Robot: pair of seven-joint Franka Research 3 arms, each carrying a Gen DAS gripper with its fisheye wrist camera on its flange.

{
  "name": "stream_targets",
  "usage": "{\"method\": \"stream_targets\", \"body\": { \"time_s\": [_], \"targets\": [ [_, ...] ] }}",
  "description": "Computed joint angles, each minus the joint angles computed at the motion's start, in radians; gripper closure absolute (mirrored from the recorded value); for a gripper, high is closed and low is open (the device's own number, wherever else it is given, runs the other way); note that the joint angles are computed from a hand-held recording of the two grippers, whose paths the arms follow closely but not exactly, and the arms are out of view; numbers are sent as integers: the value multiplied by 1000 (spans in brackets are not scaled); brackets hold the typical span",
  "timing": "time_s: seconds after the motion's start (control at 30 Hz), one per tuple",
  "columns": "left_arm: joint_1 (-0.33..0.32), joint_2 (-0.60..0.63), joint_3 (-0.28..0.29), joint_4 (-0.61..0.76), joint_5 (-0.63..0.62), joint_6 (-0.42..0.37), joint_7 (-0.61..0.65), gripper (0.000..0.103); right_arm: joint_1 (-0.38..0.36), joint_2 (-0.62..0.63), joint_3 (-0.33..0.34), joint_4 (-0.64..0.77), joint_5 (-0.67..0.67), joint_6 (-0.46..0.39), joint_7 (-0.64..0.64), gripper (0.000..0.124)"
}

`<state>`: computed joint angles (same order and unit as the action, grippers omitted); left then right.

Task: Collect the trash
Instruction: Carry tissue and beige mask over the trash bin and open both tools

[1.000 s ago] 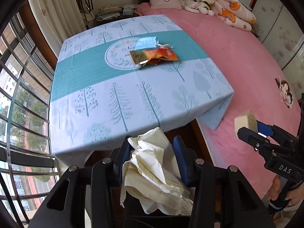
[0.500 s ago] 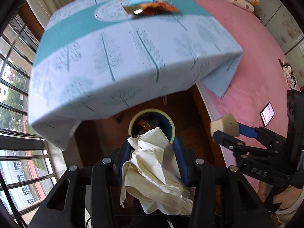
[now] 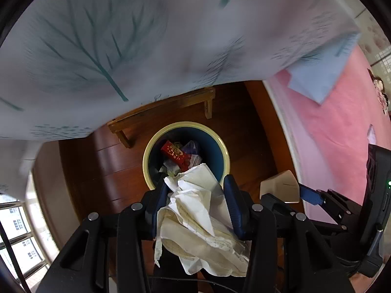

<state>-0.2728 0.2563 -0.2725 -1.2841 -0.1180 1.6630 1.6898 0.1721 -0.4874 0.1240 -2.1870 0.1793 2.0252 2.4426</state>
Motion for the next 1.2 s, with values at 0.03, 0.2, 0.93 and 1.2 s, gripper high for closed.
{"method": "stream_targets", "body": {
  "time_s": [0.03,0.2,0.93,1.2],
  "targets": [
    [4,-2,1,-29,-4,25,8,59,-3,3,2,-21,-3,22,2,60],
    [12,-6,-2,-175,-9,164,64,58,-9,31,12,-99,-34,133,8,60],
    [27,-55,4,-390,52,414,169,1,19,168,-20,-136,-27,271,-73,60],
    [57,-99,22,-418,11,428,179,1,39,234,-33,-75,12,288,-107,60]
  ]
}}
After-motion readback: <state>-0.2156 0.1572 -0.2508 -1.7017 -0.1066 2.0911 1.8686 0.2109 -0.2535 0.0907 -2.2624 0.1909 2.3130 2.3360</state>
